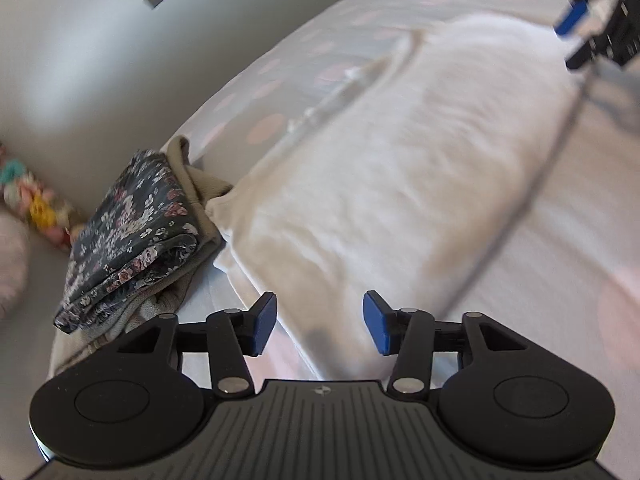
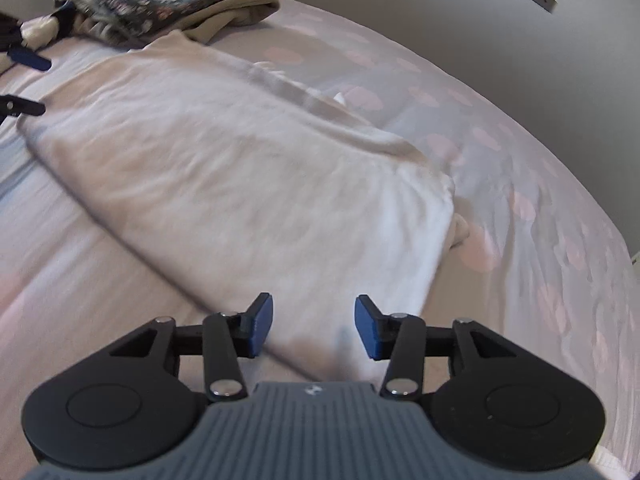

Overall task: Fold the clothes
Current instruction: 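Grasp the folded edge of the white garment with both grippers, then lift and fold the garment over again with both grippers, then release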

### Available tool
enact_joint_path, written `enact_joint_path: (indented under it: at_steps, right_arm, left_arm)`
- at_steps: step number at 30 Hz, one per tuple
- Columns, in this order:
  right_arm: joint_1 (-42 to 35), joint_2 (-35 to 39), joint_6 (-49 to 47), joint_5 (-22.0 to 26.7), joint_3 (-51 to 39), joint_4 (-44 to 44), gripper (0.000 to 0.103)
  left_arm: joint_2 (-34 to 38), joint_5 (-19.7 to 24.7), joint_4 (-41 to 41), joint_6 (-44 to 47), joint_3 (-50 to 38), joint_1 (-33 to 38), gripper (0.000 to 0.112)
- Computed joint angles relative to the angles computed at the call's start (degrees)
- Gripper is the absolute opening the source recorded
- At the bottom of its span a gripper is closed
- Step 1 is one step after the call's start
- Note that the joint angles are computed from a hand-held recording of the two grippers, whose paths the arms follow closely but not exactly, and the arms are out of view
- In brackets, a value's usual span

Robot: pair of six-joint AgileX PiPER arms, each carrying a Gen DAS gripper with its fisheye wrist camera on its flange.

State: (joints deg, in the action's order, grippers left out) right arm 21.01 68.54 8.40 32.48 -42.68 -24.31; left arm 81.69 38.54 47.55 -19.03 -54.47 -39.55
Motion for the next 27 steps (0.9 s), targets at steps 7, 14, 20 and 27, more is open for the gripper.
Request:
enact_joint_path:
  at_steps: [7, 14, 20, 27]
  right_arm:
    - [13.55, -3.15, 25.70, 3.54, 13.90, -35.29, 0.055]
    - [14.08, 2.67, 38.99, 2.19, 17.95, -58.50, 0.054]
    - [9.02, 8.73, 44.98, -0.65, 14.77, -67.75, 0.032]
    - [8.76, 6.62, 38.23, -0.11, 13.02, -63.07, 0.010]
  left_arm:
    - [1.51, 7.64, 26.82, -19.77, 13.16, -11.44, 0.050]
    - [7.21, 9.53, 43.30, -32.60, 18.30, -12.14, 0.048]
    - [10.11, 6.16, 46.18, -31.12, 14.84, -8.29, 0.023]
    - [5.50, 0.58, 37.26, -18.31, 11.93, -4.10, 0.006]
